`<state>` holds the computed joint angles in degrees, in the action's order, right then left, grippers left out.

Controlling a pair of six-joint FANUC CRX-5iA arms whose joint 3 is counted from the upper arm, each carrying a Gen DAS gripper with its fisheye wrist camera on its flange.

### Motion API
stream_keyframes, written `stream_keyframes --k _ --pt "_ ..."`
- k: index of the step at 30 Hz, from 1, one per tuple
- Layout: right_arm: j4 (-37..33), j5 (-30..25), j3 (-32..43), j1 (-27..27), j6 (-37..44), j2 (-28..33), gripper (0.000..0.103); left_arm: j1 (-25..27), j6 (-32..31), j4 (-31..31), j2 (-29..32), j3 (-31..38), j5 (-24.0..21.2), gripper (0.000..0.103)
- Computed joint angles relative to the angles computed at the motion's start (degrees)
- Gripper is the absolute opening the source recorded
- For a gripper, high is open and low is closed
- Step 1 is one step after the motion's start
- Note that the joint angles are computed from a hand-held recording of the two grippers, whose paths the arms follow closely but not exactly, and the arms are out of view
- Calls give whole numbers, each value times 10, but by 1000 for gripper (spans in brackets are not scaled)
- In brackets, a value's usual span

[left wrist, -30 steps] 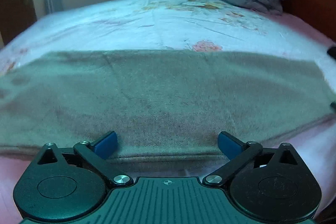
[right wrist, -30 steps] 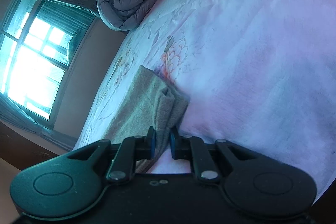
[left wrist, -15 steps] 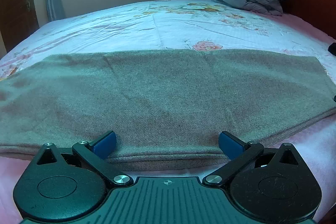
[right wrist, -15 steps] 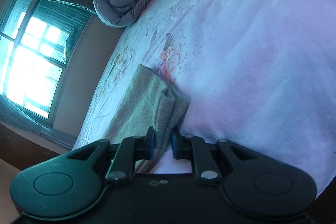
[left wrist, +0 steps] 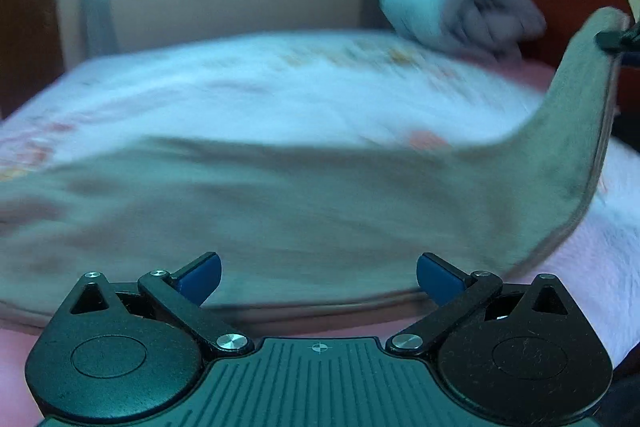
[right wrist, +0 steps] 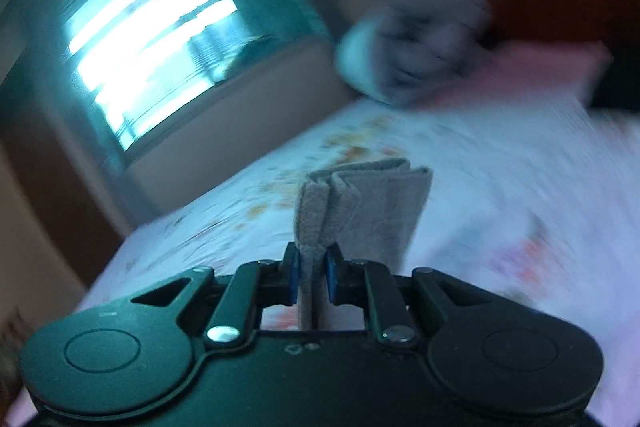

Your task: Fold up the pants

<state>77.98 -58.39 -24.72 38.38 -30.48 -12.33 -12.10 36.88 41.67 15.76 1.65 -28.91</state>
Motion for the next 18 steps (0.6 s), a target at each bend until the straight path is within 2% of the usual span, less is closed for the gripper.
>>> stream_keyframes --k 3,6,7,8,9,10,11,12,13,15,16,18 --pt "-2 5 95 19 112 90 5 74 -42 55 -31 -27 21 103" --pt "-26 6 190 42 235 191 6 140 -17 73 -38 -25 17 103" --pt "-35 14 217 49 268 225 9 156 -4 75 -39 -25 19 103" --pt "-51 21 242 56 298 255 17 173 23 59 -36 -16 11 103" --pt "-77 41 266 62 341 285 24 185 44 46 -33 -11 5 103" --pt "-116 87 280 65 389 301 30 196 55 45 -32 -12 2 103" --pt "-166 108 299 75 439 321 23 204 64 43 -31 -12 -5 103" --pt "-187 99 317 81 460 340 21 209 70 40 -30 -12 -11 103" --pt "-182 74 327 88 451 349 23 212 64 50 -33 -20 -9 103" --pt "-134 105 287 84 377 323 25 207 45 73 -37 -36 -3 103" --pt "-126 112 277 81 371 313 26 203 36 81 -36 -39 -6 103" --pt "-116 74 275 84 382 305 27 190 -16 141 -27 -45 -30 103"
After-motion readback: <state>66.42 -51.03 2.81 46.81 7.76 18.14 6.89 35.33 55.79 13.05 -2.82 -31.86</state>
